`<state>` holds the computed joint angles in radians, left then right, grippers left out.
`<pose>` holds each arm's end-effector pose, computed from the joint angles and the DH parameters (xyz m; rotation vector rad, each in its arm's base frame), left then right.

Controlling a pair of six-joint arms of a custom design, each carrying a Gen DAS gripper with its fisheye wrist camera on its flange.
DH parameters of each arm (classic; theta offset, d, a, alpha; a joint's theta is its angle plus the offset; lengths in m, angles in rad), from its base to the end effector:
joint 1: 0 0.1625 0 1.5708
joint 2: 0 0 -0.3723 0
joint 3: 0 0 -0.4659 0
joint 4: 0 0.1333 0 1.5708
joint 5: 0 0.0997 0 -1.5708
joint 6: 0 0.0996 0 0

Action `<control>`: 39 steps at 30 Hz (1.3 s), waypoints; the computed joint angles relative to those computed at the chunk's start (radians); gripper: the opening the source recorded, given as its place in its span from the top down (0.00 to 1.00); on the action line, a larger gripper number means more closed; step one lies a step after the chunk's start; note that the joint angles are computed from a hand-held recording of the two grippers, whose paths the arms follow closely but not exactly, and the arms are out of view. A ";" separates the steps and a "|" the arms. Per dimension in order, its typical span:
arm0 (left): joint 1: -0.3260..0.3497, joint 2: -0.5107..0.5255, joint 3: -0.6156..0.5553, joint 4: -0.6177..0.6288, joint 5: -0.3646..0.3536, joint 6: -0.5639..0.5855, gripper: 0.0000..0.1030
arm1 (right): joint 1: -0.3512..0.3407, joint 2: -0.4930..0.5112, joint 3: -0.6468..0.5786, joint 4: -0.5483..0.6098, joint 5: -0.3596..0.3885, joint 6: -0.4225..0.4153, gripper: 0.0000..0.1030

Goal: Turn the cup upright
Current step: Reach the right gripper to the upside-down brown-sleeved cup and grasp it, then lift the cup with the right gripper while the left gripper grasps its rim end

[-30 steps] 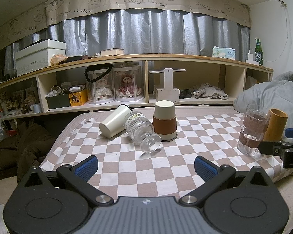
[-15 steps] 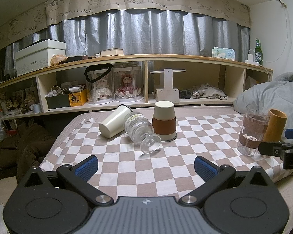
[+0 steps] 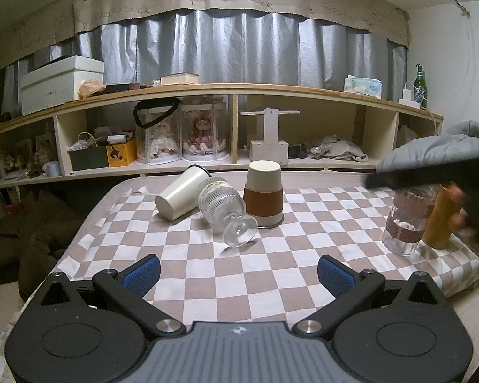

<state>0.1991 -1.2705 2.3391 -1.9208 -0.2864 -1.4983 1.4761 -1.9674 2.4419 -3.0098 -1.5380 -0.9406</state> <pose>-0.3379 -0.3016 0.0229 0.4206 1.9678 -1.3371 0.0973 -0.4203 0.3182 1.0265 -2.2292 1.1363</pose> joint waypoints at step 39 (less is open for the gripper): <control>0.047 -0.022 0.043 -0.187 -0.018 0.094 0.00 | 0.160 0.599 -0.410 0.030 -0.203 0.063 0.43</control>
<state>0.2459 -1.2923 2.3820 -2.1079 -0.3047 -1.4040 1.6357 -1.3680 2.0323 -2.9797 -1.7406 -0.8771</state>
